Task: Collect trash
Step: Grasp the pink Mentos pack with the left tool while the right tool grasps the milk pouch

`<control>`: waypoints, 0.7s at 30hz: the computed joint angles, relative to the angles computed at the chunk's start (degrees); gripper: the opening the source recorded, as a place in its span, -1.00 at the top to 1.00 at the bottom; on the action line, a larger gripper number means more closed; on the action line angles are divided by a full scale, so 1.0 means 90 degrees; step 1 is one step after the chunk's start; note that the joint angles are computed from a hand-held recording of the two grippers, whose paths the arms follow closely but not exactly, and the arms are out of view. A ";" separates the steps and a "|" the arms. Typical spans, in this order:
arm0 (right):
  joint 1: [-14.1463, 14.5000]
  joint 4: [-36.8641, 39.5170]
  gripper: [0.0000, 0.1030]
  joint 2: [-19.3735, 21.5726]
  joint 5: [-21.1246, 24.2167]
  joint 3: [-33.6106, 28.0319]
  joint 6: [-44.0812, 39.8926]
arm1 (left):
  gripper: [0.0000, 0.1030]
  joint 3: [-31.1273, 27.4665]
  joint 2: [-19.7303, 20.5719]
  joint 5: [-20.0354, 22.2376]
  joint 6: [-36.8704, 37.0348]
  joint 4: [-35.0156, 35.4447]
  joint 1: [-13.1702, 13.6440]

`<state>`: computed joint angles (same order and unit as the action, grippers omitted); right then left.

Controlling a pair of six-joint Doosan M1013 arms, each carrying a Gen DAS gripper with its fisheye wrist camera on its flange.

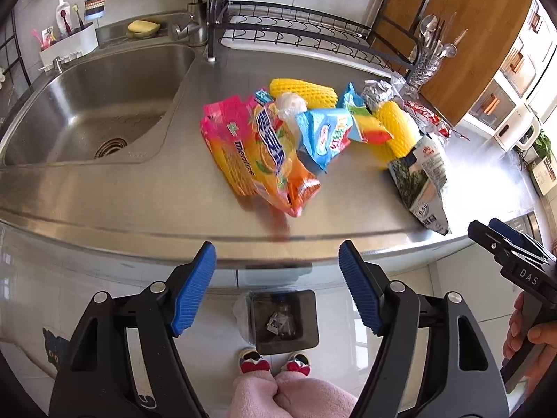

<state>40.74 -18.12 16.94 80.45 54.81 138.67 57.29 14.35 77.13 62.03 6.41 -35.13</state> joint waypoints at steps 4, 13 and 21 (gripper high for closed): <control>-0.0089 -0.0110 -0.58 0.0243 0.0175 -0.0337 -0.0240 | -0.43 -0.0289 0.0207 0.0103 0.0140 0.0032 0.0052; -0.0281 0.0046 -0.57 0.0589 0.0310 -0.0683 -0.0656 | -0.43 -0.0724 0.0647 0.0344 0.0361 -0.0053 0.0154; -0.0488 0.0533 -0.39 0.0704 0.0218 -0.0638 -0.0961 | -0.01 -0.0810 0.0833 0.0374 0.0520 -0.0272 0.0265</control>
<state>36.35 -13.33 23.28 82.41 49.07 130.02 50.00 21.84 80.50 66.71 3.96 -32.74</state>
